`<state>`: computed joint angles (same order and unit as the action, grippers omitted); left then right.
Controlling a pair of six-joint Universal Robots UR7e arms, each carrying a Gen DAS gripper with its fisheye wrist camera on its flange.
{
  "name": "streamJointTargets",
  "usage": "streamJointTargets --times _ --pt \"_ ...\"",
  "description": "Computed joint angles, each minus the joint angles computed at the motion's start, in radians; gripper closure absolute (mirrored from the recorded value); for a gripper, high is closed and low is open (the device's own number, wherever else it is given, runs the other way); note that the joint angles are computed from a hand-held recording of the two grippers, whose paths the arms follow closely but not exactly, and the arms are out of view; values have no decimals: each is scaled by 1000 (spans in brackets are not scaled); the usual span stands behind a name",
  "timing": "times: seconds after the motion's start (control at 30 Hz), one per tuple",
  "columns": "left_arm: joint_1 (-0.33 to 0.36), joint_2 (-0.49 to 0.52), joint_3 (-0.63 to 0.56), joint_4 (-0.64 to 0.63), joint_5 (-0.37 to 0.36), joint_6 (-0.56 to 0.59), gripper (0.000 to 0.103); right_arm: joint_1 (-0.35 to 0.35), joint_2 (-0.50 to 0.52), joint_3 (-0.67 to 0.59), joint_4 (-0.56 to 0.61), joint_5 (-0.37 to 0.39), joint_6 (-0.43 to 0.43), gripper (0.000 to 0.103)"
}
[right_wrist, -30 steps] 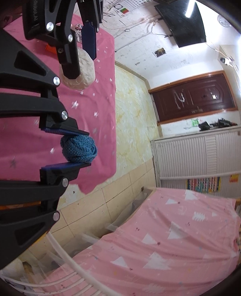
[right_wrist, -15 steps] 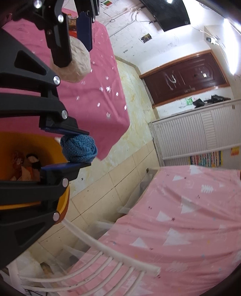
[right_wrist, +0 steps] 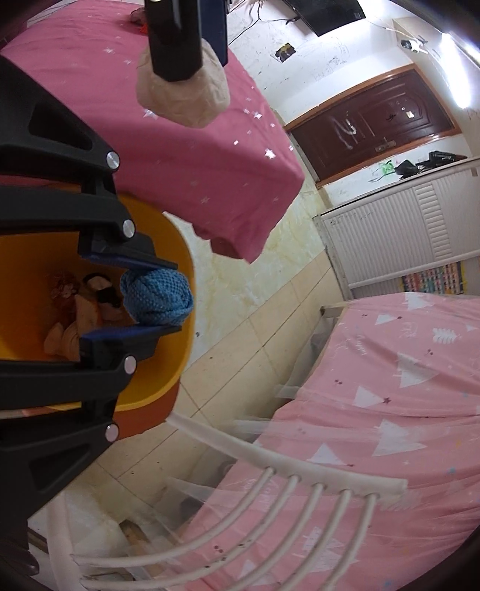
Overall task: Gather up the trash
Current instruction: 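Carry the paper ball and yarn ball to the yellow bin and release both, then move both open tools back over the table items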
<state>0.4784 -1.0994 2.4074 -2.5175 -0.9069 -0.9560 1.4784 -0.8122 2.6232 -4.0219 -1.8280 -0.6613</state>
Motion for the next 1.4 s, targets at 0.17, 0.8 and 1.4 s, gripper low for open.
streamJointTargets --times 0.17,0.8,1.4 --pt "9 13 1 -5 1 -6 37 -26 9 -6 16 -8 16 69" --pt "-15 -231 119 114 18 -143 37 142 14 -51 83 -90 89 45" --pt "-180 -878 139 994 96 -552 34 476 103 -183 251 -194 197 42"
